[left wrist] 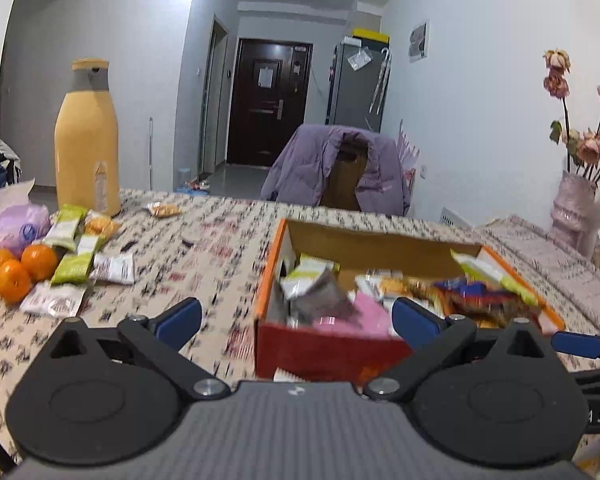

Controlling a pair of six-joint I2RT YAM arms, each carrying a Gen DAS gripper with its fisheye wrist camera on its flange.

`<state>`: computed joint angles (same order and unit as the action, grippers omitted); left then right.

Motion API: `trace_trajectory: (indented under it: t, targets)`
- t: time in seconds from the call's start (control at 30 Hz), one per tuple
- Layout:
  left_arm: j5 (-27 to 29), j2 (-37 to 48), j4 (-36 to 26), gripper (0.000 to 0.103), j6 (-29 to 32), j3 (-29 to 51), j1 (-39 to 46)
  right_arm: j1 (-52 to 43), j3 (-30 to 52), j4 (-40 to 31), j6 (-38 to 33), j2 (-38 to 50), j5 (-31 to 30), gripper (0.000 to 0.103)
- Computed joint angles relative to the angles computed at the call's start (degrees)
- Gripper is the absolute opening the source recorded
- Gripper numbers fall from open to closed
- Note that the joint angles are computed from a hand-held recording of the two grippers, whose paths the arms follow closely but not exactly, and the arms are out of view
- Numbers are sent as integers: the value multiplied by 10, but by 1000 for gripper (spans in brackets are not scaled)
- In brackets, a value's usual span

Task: Organize snacks
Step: 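Withdraw both tools from the box toward the remaining snacks, then grasp a biscuit packet with the right gripper while the left grasps a pink pack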

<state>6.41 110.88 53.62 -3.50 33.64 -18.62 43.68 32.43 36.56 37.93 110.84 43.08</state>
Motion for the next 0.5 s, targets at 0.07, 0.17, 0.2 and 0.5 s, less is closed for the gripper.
trace_trajectory:
  t: [0.07, 0.17, 0.2, 0.5]
  targets:
    - [5, 4, 13, 103, 7, -18, 6, 17, 10, -38, 22, 8, 5, 103]
    - [9, 17, 36, 103, 18, -41, 14, 36, 23, -79, 66, 26, -6, 103]
    - [13, 22, 41, 103, 20, -47, 18, 41, 27, -89, 86, 34, -15, 103]
    - [30, 65, 79, 103, 34, -76, 39, 61, 109, -215, 185, 88, -36, 103]
